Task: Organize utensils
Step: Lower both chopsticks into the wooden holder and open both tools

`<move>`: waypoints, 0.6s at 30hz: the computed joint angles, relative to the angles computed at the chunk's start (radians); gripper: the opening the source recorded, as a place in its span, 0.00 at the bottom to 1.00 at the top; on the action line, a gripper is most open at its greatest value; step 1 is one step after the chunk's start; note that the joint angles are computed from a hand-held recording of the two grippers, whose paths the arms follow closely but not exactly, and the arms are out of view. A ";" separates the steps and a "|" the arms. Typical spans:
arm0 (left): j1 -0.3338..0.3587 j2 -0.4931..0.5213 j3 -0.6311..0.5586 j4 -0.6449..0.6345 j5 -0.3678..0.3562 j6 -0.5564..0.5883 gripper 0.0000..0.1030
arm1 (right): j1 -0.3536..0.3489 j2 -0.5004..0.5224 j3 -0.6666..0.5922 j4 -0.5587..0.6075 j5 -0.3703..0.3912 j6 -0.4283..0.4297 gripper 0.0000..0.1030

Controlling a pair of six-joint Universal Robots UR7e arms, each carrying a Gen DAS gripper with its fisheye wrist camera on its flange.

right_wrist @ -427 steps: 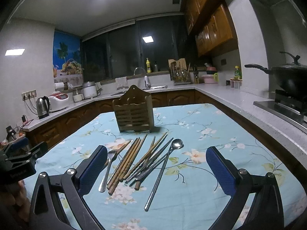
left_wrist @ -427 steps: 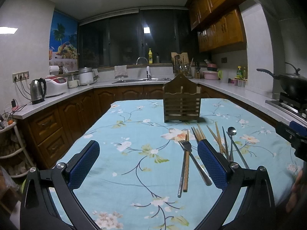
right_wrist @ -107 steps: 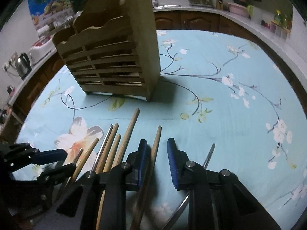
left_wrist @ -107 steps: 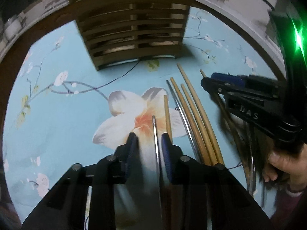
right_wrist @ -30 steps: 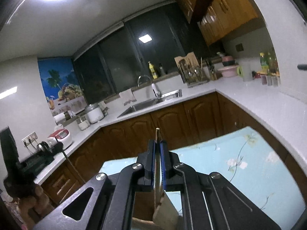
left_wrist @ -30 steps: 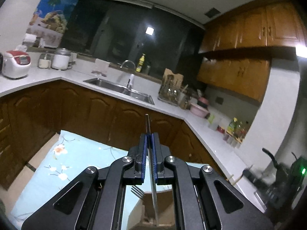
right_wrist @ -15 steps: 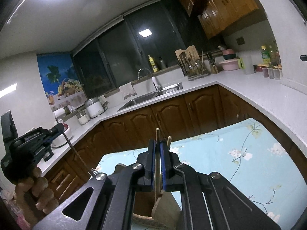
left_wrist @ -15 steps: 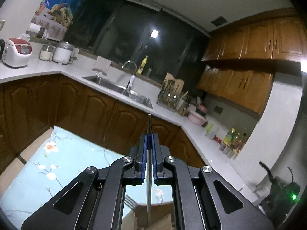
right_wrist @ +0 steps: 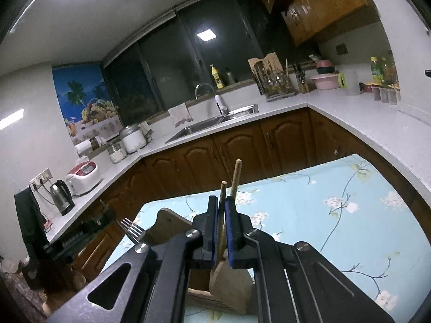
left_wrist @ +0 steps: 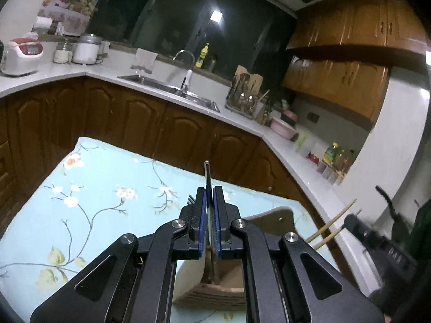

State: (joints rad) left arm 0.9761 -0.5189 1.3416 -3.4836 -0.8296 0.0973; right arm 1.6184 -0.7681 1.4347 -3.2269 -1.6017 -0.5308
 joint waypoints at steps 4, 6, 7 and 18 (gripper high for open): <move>-0.004 -0.013 0.006 0.031 0.003 -0.013 0.05 | 0.001 -0.002 -0.017 0.039 -0.007 0.009 0.06; -0.002 -0.024 0.011 0.057 -0.005 -0.028 0.05 | 0.003 -0.002 -0.018 0.044 -0.014 0.008 0.06; -0.001 -0.032 0.015 0.077 -0.009 -0.040 0.05 | 0.004 -0.002 -0.020 0.051 -0.016 0.012 0.08; -0.033 -0.107 0.153 -0.004 0.033 -0.102 0.75 | -0.021 -0.079 0.070 0.018 0.070 0.064 0.70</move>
State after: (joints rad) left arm 0.9428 -0.6261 1.4945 -3.4876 -0.7967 -0.0047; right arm 1.5974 -0.8470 1.5046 -3.2084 -1.5315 -0.4668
